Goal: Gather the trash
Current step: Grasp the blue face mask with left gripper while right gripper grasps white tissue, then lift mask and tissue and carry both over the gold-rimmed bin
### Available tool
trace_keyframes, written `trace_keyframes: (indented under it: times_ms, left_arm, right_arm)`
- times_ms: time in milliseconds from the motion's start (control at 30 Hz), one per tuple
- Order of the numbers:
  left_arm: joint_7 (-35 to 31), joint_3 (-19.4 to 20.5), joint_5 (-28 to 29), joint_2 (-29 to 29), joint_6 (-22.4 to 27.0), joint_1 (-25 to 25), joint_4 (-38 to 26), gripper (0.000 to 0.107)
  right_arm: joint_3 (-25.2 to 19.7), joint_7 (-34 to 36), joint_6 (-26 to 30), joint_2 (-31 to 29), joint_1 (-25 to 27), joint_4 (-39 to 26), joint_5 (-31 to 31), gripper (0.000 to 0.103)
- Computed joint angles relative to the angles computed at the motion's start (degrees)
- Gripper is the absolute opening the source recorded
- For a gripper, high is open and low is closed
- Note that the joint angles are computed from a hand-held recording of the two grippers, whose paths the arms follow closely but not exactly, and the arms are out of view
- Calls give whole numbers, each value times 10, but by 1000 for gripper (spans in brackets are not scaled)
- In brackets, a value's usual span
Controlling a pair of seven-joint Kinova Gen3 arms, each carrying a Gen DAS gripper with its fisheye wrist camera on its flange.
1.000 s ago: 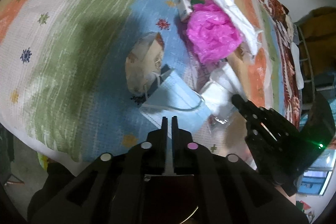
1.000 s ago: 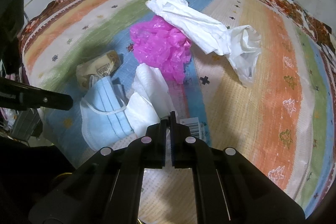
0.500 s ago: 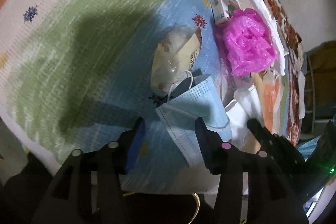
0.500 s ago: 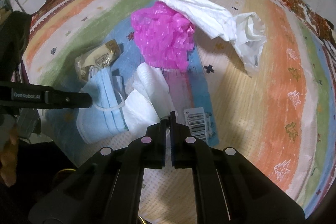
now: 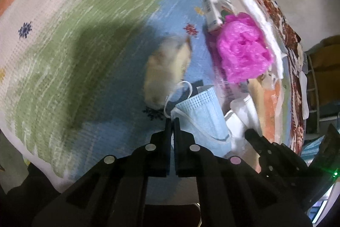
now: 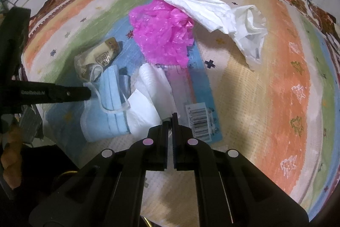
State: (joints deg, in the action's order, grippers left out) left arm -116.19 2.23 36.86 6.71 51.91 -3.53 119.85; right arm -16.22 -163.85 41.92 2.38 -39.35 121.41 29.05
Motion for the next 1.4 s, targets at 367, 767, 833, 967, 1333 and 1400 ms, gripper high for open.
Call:
trace_keyframes:
  times_ms: [367,767,833,967,1333,1400]
  left_arm:
    - [-32,-12,-3,-89,51,15,-25,1]
    - [-67,-56,-17,-188,89,39,-47,1]
    - [-72,-62,-17,-199,95,42,-46,1]
    - [-79,-74,-19,-222,110,46,-40,1]
    - [-104,-105,-37,-309,133,60,-17,1]
    - [-116,-129,-31,-319,152,68,-14,1]
  right_arm:
    - [-41,-50,85,-56,-7,-13,-5,2]
    - [-112,-129,186,-103,-18,-52,-5,2]
    - [-124,-146,204,-109,-22,-57,-4,2]
    - [-150,-183,238,-118,-33,-68,1,2]
    - [-222,-310,346,-107,-98,-114,41,2]
    - [-237,-340,366,-101,-118,-120,57,2]
